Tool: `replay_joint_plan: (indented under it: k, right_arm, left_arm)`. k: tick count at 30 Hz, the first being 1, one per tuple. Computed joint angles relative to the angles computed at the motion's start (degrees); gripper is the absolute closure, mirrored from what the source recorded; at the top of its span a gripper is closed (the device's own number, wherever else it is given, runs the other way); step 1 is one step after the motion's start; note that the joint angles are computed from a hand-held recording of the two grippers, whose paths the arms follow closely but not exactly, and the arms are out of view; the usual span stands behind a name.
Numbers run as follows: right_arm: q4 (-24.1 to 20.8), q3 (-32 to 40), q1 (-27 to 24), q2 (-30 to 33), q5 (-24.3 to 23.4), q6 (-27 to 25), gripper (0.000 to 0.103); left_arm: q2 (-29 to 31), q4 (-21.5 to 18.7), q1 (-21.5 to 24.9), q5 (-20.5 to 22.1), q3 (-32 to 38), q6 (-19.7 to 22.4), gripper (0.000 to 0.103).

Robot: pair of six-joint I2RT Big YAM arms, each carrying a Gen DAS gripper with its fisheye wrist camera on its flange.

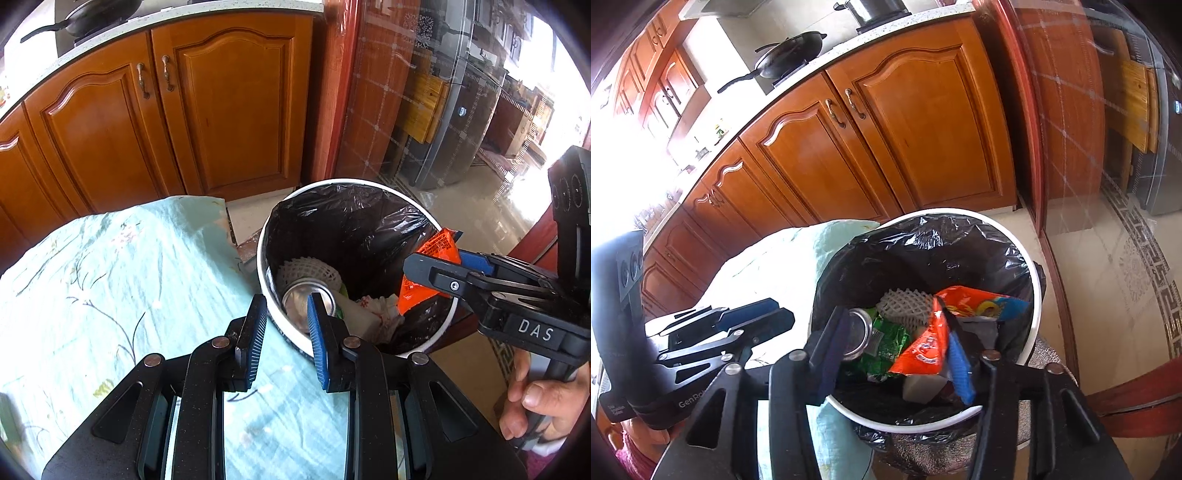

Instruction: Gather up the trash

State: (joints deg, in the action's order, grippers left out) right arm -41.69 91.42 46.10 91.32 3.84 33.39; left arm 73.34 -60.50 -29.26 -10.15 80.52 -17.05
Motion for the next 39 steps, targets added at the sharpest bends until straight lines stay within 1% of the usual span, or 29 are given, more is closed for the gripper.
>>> replay_joint_plan:
  k: [6, 11, 13, 15, 21, 22, 23, 25, 26, 27, 30, 33, 35, 37, 39]
  right_arm:
    - [-0.5, 0.3, 1.0, 0.2, 0.6, 0.9, 0.05]
    - [-0.9, 1.4, 1.8, 0.7, 1.5, 0.8, 0.045]
    - [-1.8, 2.1, 2.3, 1.1, 2.5, 0.7, 0.04]
    - [-2.4, 2.3, 2.4, 1.3, 2.4, 1.1, 0.039]
    - [-1.9, 0.9, 3.5, 0.0, 3.4, 2.3, 0.039]
    - [-1.9, 0.5, 3.8, -0.3, 3.8, 2.5, 0.039]
    - [-1.5, -0.1, 4.1, -0.8, 4.1, 2.8, 0.039]
    - [-0.6, -1.3, 4.9, -1.8, 5.0, 3.4, 0.039]
    - [0.0, -2.1, 5.4, -2.4, 5.7, 3.8, 0.039]
    - [0.7, -3.0, 6.0, -3.0, 6.7, 4.2, 0.038]
    - [3.6, -6.4, 8.4, -5.4, 11.9, 6.5, 0.028]
    - [6.6, -9.6, 11.6, -7.5, 18.0, 7.7, 0.024]
    - [9.2, -11.8, 13.9, -8.8, 22.1, 8.4, 0.02]
    - [12.3, -13.9, 16.2, -9.9, 26.4, 7.9, 0.013]
    - [14.8, -15.5, 18.8, -10.5, 31.5, 6.7, 0.01]
  left_arm:
    - [-3.8, 0.1, 0.7, 0.6, -3.3, -1.6, 0.081]
    - [-7.1, -0.1, 1.4, 1.3, -6.0, -3.0, 0.078]
    - [-8.5, -0.2, 1.7, 1.4, -7.1, -3.5, 0.078]
    - [-9.9, -0.2, 2.0, 1.5, -8.0, -3.9, 0.078]
    - [-13.7, -0.5, 2.2, 0.9, -10.0, -5.2, 0.077]
    - [-14.3, -0.5, 2.0, 0.7, -10.3, -5.7, 0.075]
    - [-15.0, -0.5, 1.8, 0.4, -10.7, -6.3, 0.068]
    - [-16.7, -0.3, 1.2, -0.9, -11.8, -7.7, 0.06]
    - [-17.6, -0.3, 0.9, -1.6, -12.4, -8.3, 0.059]
    - [-18.7, -0.2, 0.4, -2.3, -13.2, -9.2, 0.059]
    - [-21.5, 0.1, -0.7, -3.5, -15.5, -12.1, 0.055]
    - [-24.3, -0.2, -3.2, -7.7, -17.7, -15.2, 0.047]
    - [-26.2, -0.5, -5.1, -10.7, -19.2, -17.4, 0.035]
    - [-28.0, -0.7, -7.2, -13.9, -20.8, -19.3, 0.033]
    - [-29.5, -1.5, -9.2, -16.8, -22.0, -20.9, 0.032]
